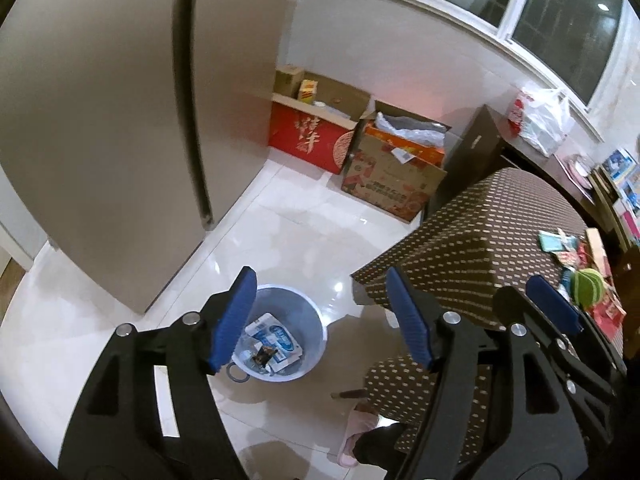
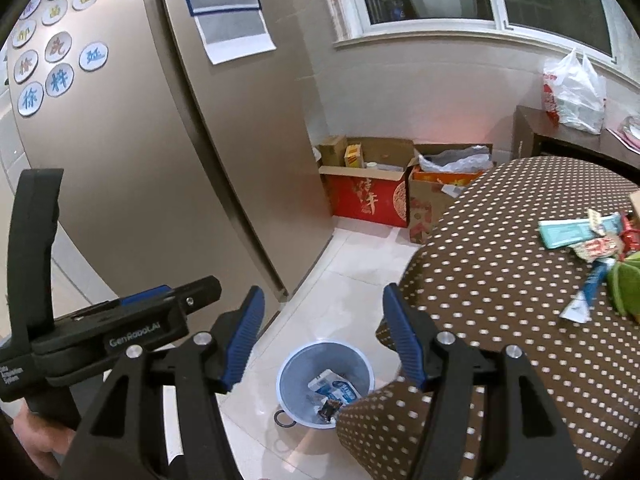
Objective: Collect trash
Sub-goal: 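Open both tools to drop the wrapper and bottle into the bucket, then grasp the green plush leaf toy with the left tool while the right tool grasps the red paper bag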
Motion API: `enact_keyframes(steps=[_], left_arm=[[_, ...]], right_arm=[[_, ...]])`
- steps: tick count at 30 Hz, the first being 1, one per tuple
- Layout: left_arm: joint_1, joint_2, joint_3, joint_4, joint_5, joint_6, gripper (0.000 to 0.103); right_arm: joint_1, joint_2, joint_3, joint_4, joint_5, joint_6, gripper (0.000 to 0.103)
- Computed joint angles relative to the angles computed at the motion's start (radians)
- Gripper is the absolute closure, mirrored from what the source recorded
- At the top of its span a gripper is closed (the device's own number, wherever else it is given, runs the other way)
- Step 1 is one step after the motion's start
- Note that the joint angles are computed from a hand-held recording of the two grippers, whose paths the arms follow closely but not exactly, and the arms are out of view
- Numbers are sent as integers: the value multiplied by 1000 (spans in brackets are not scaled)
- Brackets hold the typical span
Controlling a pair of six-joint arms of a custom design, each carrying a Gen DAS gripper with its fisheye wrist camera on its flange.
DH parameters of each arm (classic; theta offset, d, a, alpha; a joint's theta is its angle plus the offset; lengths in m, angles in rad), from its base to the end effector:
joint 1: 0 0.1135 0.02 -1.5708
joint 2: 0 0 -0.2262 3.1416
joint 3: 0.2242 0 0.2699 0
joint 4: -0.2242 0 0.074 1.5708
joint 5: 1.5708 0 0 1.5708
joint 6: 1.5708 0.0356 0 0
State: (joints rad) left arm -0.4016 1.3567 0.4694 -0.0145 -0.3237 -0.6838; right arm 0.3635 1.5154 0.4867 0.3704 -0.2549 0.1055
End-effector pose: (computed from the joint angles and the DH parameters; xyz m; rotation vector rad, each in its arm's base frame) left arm 0.2359 -0.0879 0.0839 -0.4739 2.3646 -0.0955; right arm 0.2589 0.1081 0.0785 -0.4305 2.2171 0.5380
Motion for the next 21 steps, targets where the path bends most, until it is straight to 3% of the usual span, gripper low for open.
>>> enact_keyframes(steps=[5,11,16,21], left_arm=[[-122,-7,60,-62,-60,-31,34],[-282,126,229,-97,-105,-42,34],[-390,337,460,-112,-97,-17,32],[-463,552,720,-156,-83,35,30]], right_arm=[[-134,-168,-80,-71,-67,-36,42],[-389,-301,-122,-174,-187,-129,42],[-653,-246,-79,-208,-291,-233,42],[-931,-60,35,-203,-373,-329,41]])
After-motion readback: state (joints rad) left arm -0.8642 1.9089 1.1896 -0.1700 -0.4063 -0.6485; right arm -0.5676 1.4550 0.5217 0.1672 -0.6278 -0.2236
